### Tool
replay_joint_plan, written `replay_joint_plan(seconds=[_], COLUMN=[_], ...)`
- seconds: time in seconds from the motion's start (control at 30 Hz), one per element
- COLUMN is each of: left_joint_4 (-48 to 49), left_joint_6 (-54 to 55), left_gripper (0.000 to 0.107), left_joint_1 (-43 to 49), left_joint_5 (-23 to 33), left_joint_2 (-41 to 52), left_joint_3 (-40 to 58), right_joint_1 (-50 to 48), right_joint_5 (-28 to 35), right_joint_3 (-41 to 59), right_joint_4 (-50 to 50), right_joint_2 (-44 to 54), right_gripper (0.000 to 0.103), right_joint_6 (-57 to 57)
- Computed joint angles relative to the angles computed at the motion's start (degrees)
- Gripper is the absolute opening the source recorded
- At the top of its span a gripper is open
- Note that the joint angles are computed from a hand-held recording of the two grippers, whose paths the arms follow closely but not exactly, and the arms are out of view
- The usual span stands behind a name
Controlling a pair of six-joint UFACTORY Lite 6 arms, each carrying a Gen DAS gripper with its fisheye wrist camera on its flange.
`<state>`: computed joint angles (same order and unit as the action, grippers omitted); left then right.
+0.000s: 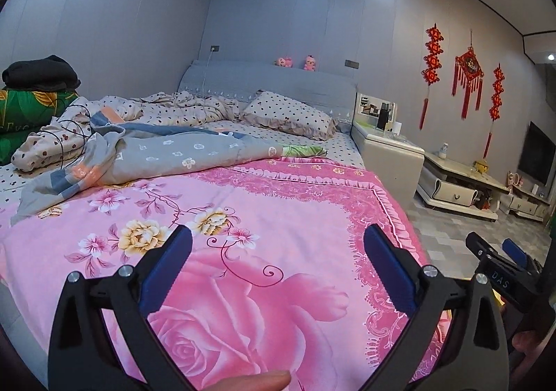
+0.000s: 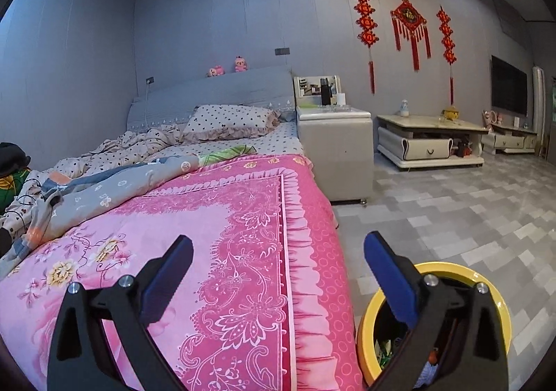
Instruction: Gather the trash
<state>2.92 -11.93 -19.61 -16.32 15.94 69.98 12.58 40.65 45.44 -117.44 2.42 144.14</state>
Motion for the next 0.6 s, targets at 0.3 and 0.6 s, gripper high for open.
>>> replay_joint_plan(seconds=[0.3,0.6], left_joint_4=[4.35,8.22], left_joint_6=[-3.11,-7.07], left_gripper=[0.095,0.095], left_joint_1=[0.28,1.66], left_joint_5=[-1.42,-4.08], left_joint_2=[-0.58,-3.29], left_joint_3=[-0.96,-3.67], right_joint_1=[4.62,4.53], right_joint_5=[8.71,5.86], right_joint_3=[-2.48,0.00], right_joint_4=[-0.51,0.81], right_joint_2=[0.37,2.92], right_gripper=[0.095,0.095], right_joint_6=[0.42,-1.19])
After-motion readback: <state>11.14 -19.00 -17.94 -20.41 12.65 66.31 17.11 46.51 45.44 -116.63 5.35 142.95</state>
